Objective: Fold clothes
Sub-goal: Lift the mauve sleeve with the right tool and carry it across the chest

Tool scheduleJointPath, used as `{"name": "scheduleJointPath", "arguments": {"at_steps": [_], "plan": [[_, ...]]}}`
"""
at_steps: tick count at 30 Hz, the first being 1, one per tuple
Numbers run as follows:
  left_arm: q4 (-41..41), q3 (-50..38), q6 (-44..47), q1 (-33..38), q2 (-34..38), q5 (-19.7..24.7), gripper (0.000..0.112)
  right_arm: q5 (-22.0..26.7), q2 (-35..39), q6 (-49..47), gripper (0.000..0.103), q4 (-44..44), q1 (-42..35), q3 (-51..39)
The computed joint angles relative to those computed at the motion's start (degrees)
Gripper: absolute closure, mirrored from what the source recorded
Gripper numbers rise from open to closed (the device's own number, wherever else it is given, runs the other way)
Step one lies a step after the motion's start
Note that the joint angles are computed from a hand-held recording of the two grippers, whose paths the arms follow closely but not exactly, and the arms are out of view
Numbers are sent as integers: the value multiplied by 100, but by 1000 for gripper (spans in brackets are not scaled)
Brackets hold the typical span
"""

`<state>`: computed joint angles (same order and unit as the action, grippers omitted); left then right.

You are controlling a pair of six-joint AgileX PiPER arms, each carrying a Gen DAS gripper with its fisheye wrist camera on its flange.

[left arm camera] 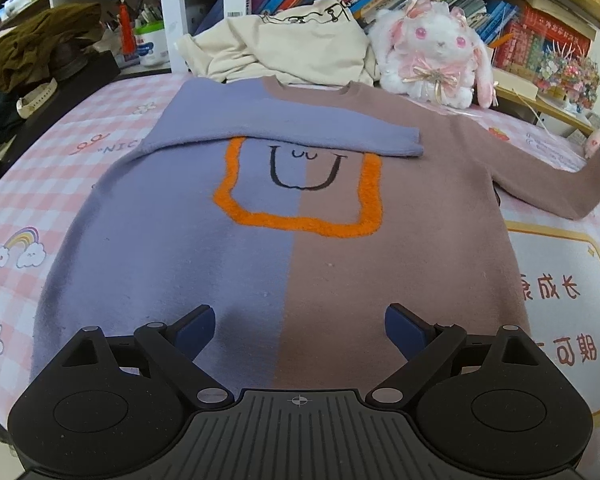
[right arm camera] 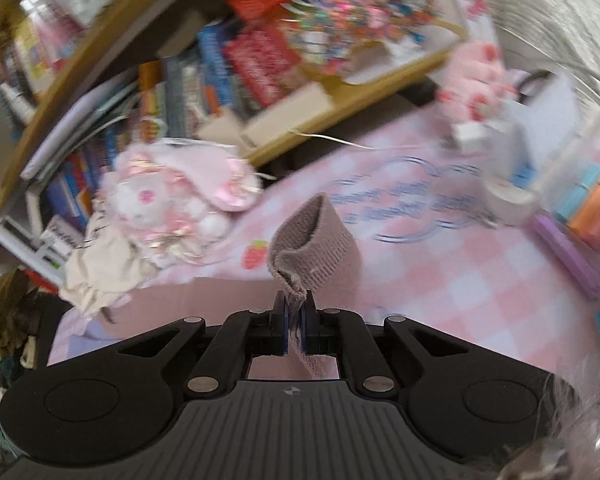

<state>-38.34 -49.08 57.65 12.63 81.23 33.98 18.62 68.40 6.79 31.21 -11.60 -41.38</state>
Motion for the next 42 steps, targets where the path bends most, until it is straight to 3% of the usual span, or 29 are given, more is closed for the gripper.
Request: {"name": "scheduleJointPath", "arguments": {"at_steps": [11, 21, 31, 42], "plan": [[-943, -490, 1728, 876, 430, 657, 18, 248, 1172, 4047, 97, -3958, 2101, -2026], [-1597, -1139, 3266, 1599, 977, 1529, 17, 1010, 2658, 6010, 97, -5829, 3451, -4053], [-1638, -1586, 3997, 2058, 1383, 2003, 17, 1783, 4584, 5836, 97, -5927, 4217, -6718], [-1358, -2087, 3719, 2398, 1758, 2001, 16, 2522, 6202, 4969, 97, -4852, 4418, -9093]]}}
